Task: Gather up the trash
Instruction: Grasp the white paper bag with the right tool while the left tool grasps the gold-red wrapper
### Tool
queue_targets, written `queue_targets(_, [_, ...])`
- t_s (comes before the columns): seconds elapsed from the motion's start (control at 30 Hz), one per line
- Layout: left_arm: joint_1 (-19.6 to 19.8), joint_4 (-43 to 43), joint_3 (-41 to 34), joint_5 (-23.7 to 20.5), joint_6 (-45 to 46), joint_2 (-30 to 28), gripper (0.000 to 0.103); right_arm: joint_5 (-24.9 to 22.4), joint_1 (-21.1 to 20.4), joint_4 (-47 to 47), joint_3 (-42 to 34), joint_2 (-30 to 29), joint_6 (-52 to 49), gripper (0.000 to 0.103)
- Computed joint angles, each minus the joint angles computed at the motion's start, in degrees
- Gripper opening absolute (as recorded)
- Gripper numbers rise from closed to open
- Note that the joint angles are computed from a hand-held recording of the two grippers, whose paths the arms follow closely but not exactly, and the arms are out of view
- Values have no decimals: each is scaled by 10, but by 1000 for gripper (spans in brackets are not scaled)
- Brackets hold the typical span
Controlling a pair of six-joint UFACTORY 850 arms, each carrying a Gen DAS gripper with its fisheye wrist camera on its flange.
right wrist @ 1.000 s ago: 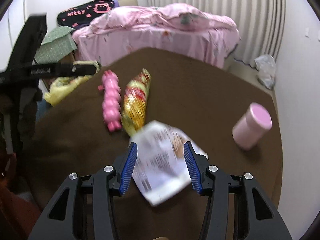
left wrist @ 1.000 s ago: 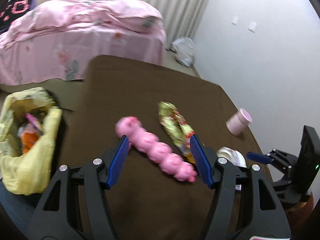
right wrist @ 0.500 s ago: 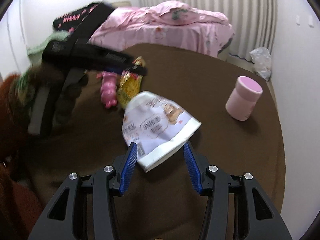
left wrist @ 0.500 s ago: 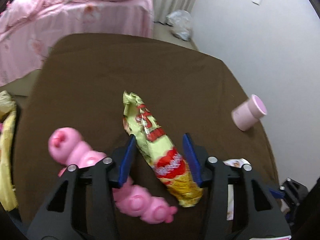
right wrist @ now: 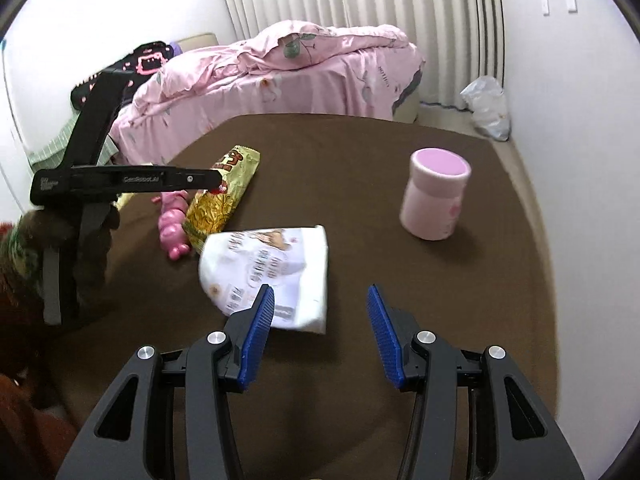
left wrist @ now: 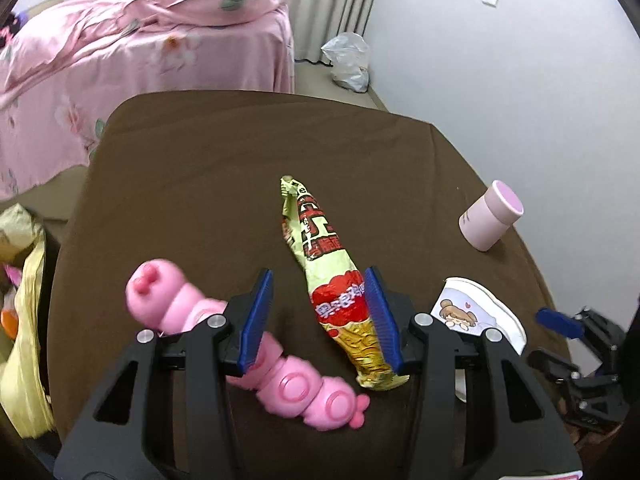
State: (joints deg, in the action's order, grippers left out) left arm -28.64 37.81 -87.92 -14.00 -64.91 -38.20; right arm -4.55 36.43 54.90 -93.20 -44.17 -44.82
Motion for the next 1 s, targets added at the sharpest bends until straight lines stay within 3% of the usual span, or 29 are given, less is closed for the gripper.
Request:
queue_targets(0.13, [2, 32, 40, 31, -46, 29, 45, -50, -11, 61, -57, -41, -34, 46])
queue_targets(0.3, [1, 133, 71, 45, -160, 52, 46, -193, -44, 165, -144, -108, -46, 46])
queue_targets(0.33, [2, 140, 76, 48, -168, 55, 46, -208, -44, 172, -152, -114, -48, 44])
queue_targets(0.37, [2, 143, 78, 47, -172, 57, 46, -217, -44, 181, -155, -117, -56, 33])
queue_targets(0.43, [1, 152, 81, 45, -181, 60, 46, -226, -38, 189, -157, -116, -77, 27])
queue_targets(0.47, [1, 156, 83, 47, -185, 61, 46, -227, -36, 203, -152, -112, -97, 26])
queue_targets(0.5, [0, 159, 84, 48, -189, 61, 47, -215, -31, 219, -140, -101, -125, 12])
queue_targets(0.57, [-3, 169, 83, 46, -197, 62, 50, -212, -31, 247, -129, -90, -161, 8])
queue_targets(0.8, [-13, 183, 78, 41, -193, 61, 52, -99, -27, 313, -47, -12, -275, 6])
queue_targets(0.9, [-13, 145, 69, 39, -153, 55, 53, -44, -25, 352, -13, 16, -330, 6])
queue_targets(1.0, [-5, 49, 50, 49, -48, 46, 53, -24, -27, 382, 2, 27, -363, 6])
